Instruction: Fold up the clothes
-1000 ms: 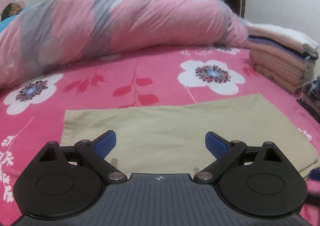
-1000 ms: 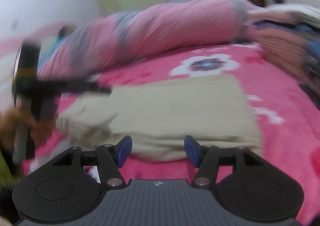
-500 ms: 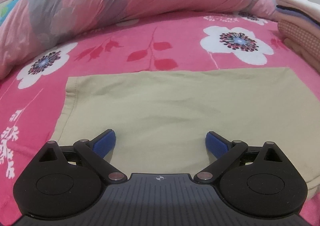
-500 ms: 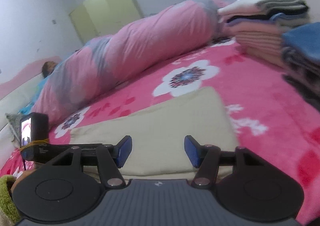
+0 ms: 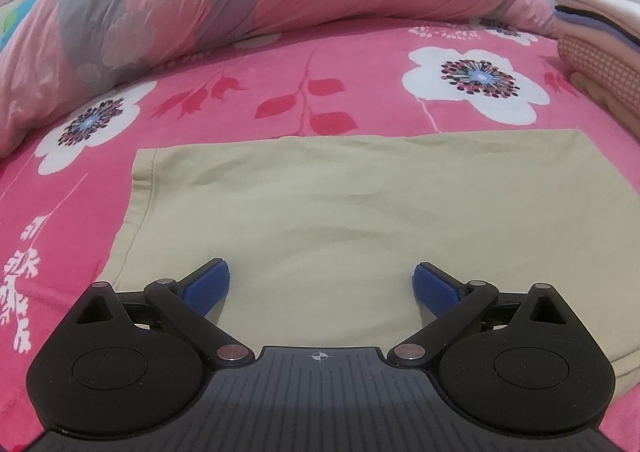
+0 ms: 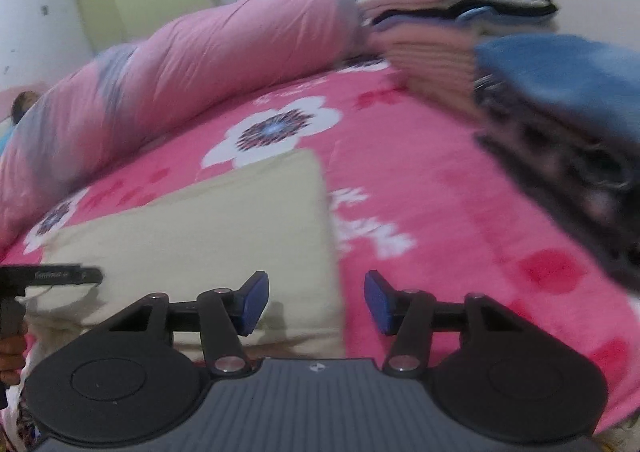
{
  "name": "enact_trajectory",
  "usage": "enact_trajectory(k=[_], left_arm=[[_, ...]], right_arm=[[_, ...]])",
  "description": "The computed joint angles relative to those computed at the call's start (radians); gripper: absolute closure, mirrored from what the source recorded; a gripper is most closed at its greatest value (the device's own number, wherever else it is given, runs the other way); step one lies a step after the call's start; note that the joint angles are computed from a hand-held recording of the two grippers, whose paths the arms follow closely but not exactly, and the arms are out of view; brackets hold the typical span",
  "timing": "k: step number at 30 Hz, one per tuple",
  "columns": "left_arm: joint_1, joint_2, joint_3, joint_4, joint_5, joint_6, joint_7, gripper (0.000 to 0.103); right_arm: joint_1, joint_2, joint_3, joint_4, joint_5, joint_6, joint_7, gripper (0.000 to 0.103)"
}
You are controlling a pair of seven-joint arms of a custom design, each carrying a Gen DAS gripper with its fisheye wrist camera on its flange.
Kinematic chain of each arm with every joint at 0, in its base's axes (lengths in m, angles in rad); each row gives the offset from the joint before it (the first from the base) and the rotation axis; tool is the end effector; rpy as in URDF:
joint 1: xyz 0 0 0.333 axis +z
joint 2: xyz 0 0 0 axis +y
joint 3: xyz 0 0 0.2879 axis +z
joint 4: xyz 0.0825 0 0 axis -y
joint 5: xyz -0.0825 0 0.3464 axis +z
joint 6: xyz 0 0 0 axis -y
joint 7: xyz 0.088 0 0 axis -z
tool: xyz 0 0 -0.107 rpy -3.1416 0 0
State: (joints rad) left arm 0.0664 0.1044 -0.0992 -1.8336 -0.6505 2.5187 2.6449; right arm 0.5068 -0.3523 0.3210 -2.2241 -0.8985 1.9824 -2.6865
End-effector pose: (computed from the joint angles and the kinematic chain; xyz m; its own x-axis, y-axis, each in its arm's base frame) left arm 0.5964 -0.0118 0.5207 -0.6050 -0.7933 -0.0688 -0.5458 0.4760 -0.6896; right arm 0.3258 0.3014 0.5306 -0.6344 -0.7207 -0.2797 -0.3110 0.5692 -0.7612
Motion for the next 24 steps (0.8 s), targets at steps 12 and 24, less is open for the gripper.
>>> enact_trajectory(k=[12, 24], left_arm=[[-0.003, -0.009, 0.0, -0.014, 0.006, 0.01, 0.002, 0.001], [-0.001, -0.004, 0.0, -0.011, -0.002, 0.006, 0.011, 0.0]], right_arm=[[-0.093, -0.091, -0.08, -0.156, -0.022, 0.364, 0.127, 0.045], [-0.207, -0.095, -0.086, -0.217, -0.015, 0.565, 0.2, 0.044]])
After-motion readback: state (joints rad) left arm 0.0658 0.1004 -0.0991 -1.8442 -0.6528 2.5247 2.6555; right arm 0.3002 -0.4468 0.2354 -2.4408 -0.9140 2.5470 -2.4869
